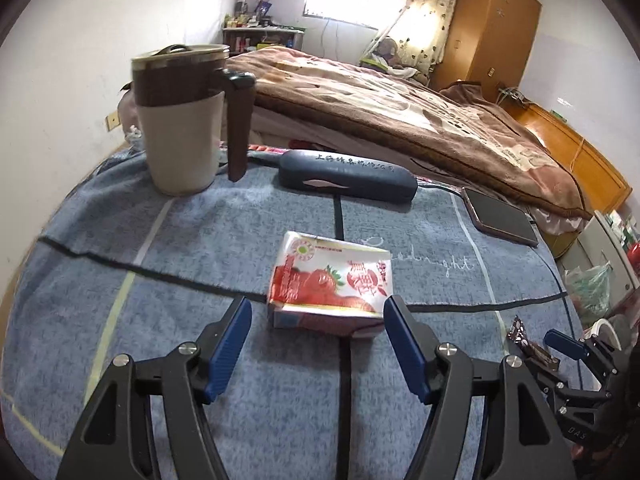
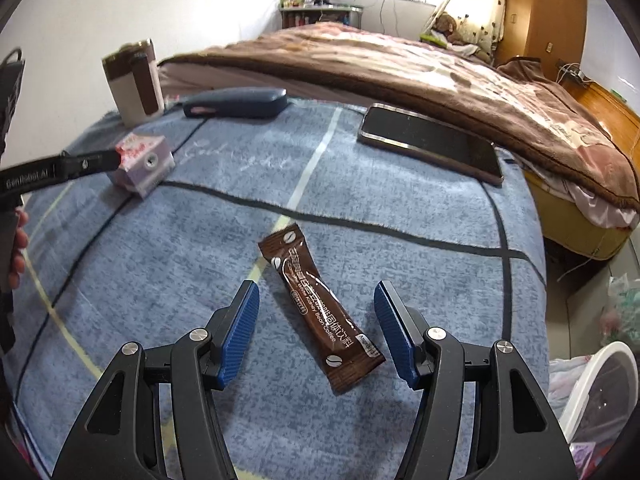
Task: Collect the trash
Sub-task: 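Move left gripper to the strawberry milk carton while right gripper reaches the brown wrapper, then close left gripper on the milk carton while right gripper grasps the brown wrapper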
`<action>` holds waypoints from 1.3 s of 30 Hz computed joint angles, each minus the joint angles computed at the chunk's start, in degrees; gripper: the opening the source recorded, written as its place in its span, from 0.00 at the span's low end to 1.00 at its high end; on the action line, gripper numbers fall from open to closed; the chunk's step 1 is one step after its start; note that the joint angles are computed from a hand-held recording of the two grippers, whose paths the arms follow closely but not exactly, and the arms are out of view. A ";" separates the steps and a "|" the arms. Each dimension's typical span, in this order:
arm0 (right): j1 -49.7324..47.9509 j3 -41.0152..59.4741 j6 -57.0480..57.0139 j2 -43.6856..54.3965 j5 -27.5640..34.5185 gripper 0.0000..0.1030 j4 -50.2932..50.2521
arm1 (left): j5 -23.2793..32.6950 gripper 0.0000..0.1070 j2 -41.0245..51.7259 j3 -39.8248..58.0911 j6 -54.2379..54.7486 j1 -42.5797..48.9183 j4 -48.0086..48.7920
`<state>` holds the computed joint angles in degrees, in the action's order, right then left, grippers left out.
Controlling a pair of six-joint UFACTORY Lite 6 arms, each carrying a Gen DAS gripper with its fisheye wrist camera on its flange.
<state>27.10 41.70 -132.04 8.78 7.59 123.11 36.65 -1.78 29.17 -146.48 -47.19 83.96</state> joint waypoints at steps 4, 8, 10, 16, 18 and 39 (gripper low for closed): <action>0.28 0.77 -1.72 0.97 -0.75 0.60 2.26 | -3.96 0.66 2.70 1.97 -1.79 1.32 4.95; 0.65 0.69 -5.12 0.82 -1.07 0.50 6.14 | -4.53 0.66 4.26 3.78 -2.03 -1.41 5.09; 0.67 0.56 -6.35 0.73 -0.98 0.44 7.34 | -5.23 0.66 4.25 4.57 -1.50 -2.98 5.82; 0.15 0.82 -3.64 1.09 -0.47 0.22 4.89 | -6.48 0.66 1.51 5.58 2.78 -6.10 5.97; 0.05 0.91 -1.78 1.21 -0.24 0.21 3.17 | -1.31 0.66 0.04 5.76 7.67 -7.88 1.35; 0.09 0.66 -2.79 1.46 0.65 0.21 4.76 | -15.20 0.72 13.20 11.27 8.05 9.19 24.27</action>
